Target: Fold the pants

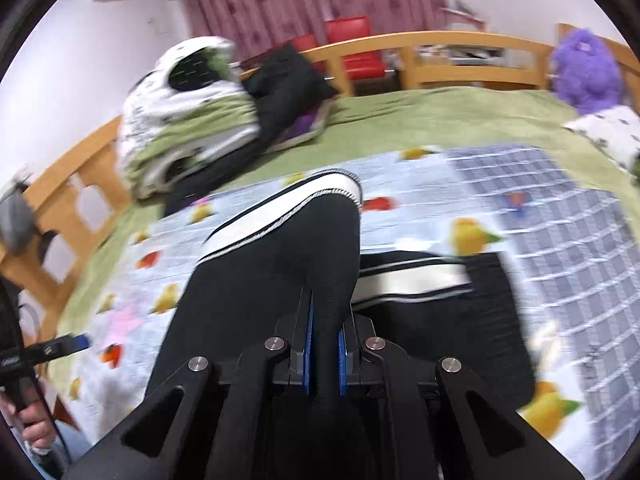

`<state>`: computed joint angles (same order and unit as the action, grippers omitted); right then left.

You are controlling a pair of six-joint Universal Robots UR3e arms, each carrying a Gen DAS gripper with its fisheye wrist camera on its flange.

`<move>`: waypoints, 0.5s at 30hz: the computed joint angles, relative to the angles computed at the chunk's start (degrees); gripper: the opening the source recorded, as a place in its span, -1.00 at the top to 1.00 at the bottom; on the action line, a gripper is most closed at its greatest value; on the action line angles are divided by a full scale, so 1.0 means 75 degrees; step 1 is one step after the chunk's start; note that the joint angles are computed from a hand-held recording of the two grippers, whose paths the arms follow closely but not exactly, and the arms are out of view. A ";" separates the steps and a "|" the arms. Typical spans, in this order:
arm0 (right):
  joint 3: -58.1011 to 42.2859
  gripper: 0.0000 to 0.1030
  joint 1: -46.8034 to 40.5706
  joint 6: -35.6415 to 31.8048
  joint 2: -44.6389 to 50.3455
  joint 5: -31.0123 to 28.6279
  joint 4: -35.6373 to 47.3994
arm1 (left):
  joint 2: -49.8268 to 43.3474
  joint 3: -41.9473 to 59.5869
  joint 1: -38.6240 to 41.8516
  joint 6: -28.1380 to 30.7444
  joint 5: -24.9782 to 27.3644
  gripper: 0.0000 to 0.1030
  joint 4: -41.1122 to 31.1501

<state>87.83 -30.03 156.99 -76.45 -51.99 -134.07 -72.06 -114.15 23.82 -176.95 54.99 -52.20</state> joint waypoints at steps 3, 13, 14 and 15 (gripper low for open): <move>-0.0482 0.82 -0.0455 -0.0081 0.0675 -0.0264 0.0145 | -0.0177 -0.0012 -0.0560 -0.0159 0.0567 -0.29 0.0449; 0.0678 0.54 -0.1189 -0.0179 0.0490 -0.0276 -0.0815 | -0.0684 0.0134 -0.1816 -0.0425 0.1743 -0.29 0.1109; 0.1357 0.54 -0.1508 -0.0487 -0.0098 0.0198 -0.0970 | -0.0661 0.0151 -0.1908 -0.0402 0.1843 -0.29 0.1122; 0.1719 0.54 -0.1742 -0.0879 -0.0477 0.0615 -0.0762 | -0.0666 0.0183 -0.1991 -0.0410 0.1945 -0.29 0.1154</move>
